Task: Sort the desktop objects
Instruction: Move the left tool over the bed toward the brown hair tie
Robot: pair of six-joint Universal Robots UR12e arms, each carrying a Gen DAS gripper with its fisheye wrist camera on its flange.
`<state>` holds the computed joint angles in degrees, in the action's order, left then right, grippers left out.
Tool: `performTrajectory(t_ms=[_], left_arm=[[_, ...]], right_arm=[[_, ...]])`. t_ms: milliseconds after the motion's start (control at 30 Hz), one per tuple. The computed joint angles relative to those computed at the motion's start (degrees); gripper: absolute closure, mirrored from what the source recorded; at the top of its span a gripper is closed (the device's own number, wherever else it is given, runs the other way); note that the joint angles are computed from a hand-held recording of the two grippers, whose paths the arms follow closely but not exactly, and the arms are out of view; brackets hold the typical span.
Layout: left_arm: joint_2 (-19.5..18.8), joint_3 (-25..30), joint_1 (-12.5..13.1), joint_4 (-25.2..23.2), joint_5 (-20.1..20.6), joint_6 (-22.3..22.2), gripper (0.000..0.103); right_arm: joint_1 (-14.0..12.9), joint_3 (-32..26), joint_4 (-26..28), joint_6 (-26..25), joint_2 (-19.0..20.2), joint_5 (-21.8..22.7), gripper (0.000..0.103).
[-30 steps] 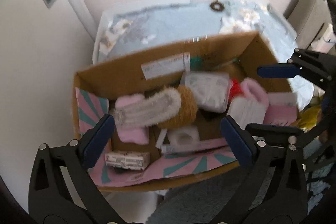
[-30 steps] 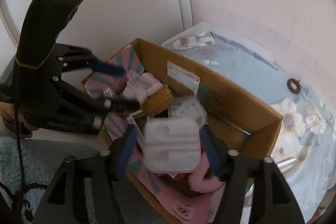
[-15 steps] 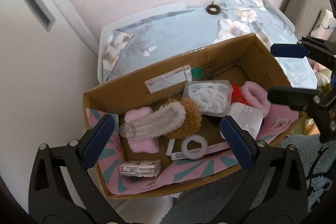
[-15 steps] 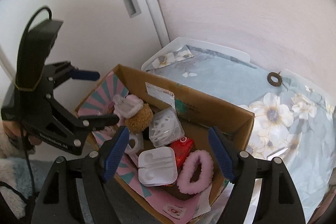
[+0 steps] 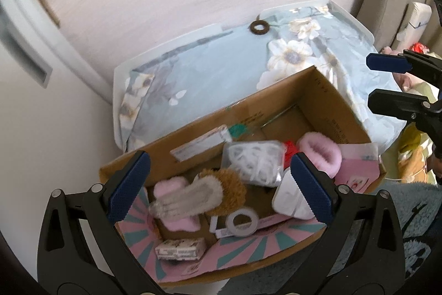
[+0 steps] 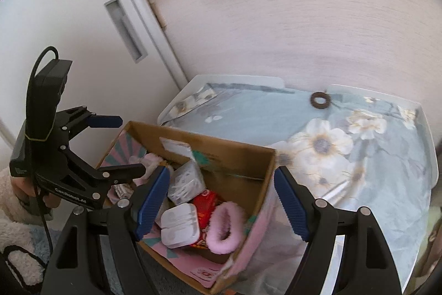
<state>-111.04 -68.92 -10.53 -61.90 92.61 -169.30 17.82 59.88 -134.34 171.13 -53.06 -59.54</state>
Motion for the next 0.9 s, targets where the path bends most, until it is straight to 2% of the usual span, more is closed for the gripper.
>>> performTrajectory(t_ms=[233,533,700,800,900], left_arm=[[-1.0,1.2,-0.6,-0.2,-1.4,1.6,0.002],[-4.0,6.0,-1.7,0.0,-1.8,4.4,0.002],[-8.8,13.8,-2.3,-1.2,-1.6,7.6,0.002],[-12.7,20.4,-2.5,-3.3,-2.4,8.1,0.002],[-17.2,28.0,-2.5,-6.6,-3.7,8.2,0.002]], right_arm=[[-0.9,1.9,-1.9,3.4,-1.0,-2.5,0.029],[-2.0,4.0,-0.9,7.7,-1.5,-7.1,0.029],[-2.5,4.0,-0.2,8.0,-1.2,-8.1,0.03],[-2.9,2.7,0.6,8.7,-0.2,-6.1,0.046],[-2.8,1.0,1.0,9.4,1.0,-5.8,0.054]])
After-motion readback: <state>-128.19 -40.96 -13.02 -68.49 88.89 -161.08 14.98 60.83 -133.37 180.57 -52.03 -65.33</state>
